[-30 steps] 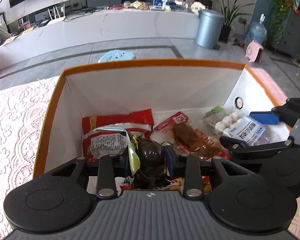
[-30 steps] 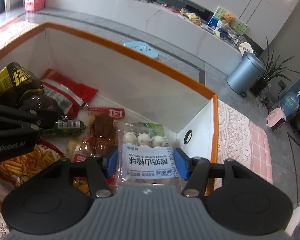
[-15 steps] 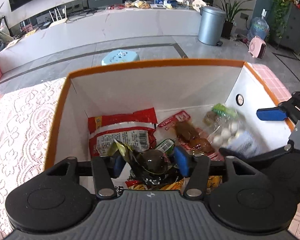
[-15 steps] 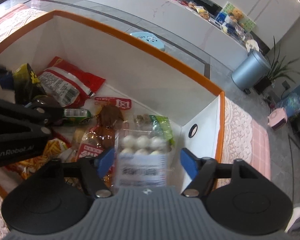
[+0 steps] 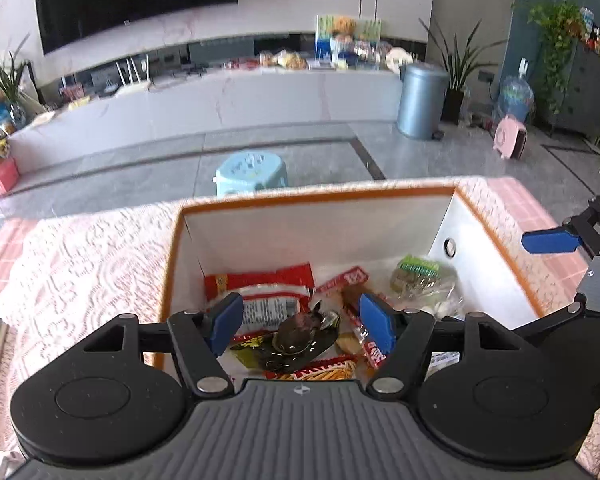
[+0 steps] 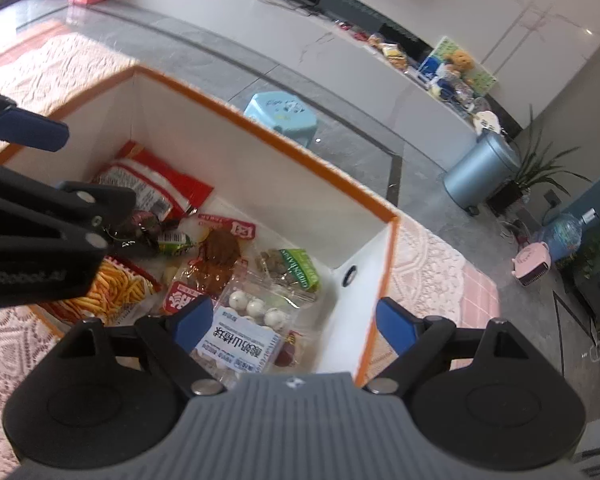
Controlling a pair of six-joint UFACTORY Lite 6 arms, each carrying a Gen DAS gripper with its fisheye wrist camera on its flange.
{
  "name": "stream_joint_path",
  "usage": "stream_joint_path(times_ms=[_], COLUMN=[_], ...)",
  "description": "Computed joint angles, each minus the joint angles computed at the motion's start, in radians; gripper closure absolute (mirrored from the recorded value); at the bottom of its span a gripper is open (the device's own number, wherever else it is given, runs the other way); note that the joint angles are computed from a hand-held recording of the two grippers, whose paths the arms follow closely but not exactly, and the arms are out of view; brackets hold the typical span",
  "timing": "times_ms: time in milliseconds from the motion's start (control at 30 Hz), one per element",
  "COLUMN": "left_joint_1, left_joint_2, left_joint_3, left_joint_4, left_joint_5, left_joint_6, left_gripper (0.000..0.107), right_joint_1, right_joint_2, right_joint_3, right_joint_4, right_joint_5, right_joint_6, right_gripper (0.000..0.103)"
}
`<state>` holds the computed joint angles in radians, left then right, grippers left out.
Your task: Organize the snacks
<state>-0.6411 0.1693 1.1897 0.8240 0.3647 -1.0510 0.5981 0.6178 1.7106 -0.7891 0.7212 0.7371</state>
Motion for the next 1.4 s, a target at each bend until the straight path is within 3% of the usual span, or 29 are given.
stream_joint_path(times_ms=[167,500,800,1133,1300,1400], left_joint_1=[-0.068,-0.303,-0.512,-0.644,-0.68,-0.669], left_joint_2=[-0.112,-0.36,-0.548,-0.681,-0.641,-0.613], left_joint_3=[-0.071,-0.276,-0.484,-0.671,-0.703,-0.696], left_joint_4=[0.216,0.533,0.635,0.63,0.639,0.627], left_joint_5=[0.065,0.29,0.519,0.633,0.672,0.633], left_joint_6=[-0.223,-0.565,-0.704,-0.854,-0.915,-0.924], left_gripper=[0.027,0.023,0.018,0.016,0.016,0.016], right_joint_1=[0.021,0.185,0.447,0.711,0.748,0.747], right_joint_2=[-0.149,-0.519,-0.746,-0.75,-0.72,-0.696], right_joint_3=[-0.128,-0.495,-0.764,-0.876,-0.921,-0.948], right_joint_4=[-0.032,-0.259,-0.431,-0.458,-0.443,-0.463], right_joint_5=[-0.003,0.049,0.243,0.482,0.474,0.454], right_joint_6=[0.113,0.457,0.882,1.25,1.364,1.447], right_gripper=[0.008,0.006,0.004,0.004,0.004,0.004])
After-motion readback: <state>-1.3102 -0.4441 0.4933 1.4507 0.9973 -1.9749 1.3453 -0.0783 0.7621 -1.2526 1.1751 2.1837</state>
